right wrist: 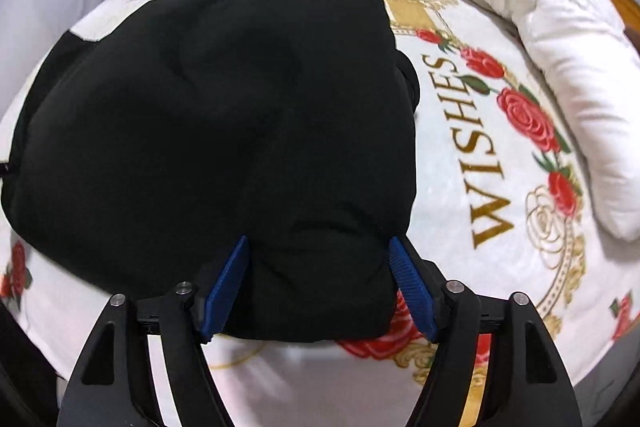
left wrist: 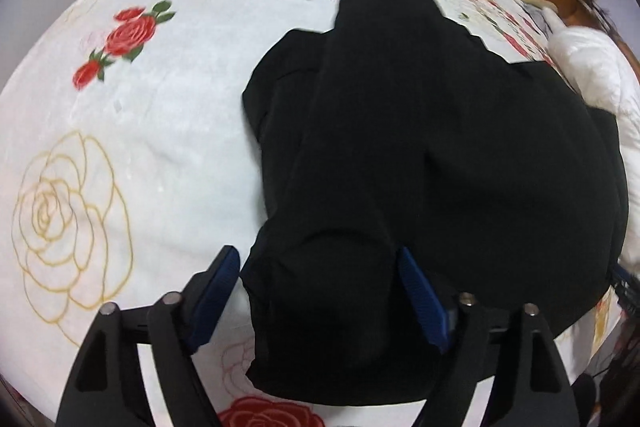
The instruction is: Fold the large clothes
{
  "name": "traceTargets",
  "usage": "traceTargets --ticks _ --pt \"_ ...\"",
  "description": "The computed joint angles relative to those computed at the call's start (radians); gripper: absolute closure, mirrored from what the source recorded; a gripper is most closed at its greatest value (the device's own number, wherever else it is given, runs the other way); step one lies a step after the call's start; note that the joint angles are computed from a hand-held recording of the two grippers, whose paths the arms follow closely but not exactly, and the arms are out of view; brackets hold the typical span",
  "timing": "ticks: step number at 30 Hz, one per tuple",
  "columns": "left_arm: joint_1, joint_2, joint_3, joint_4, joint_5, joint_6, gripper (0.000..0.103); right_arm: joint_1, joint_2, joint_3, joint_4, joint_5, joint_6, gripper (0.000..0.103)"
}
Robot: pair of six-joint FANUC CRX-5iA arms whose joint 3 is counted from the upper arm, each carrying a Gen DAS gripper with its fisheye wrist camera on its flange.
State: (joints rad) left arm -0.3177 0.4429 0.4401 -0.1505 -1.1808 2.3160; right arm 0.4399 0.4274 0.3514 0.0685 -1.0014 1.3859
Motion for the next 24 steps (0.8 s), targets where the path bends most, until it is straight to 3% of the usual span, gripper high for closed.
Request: traceTargets --ticks 7,9,14,19,24 --pt "-0.029 -0.002 0.027 -0.042 -0.039 0.037 0.019 0.012 -0.017 -0.034 0.053 0.01 -0.053 0.025" --pt "-0.044 -0.006 0.048 -0.068 -0.083 0.044 0.021 0.021 -0.033 -0.035 0.071 -0.01 -0.081 0.025" --pt "-0.086 -0.06 0.047 -0.099 -0.081 0.068 0.02 0.062 -0.142 -0.114 0.134 0.044 -0.149 0.025" --pt "-0.157 -0.077 0.097 -0.124 -0.097 0.09 0.007 0.124 -0.241 -0.176 0.176 0.089 -0.217 0.024" --pt "-0.24 -0.058 0.175 -0.185 -0.157 0.118 0.006 0.194 -0.318 -0.242 0.204 0.11 -0.277 0.024"
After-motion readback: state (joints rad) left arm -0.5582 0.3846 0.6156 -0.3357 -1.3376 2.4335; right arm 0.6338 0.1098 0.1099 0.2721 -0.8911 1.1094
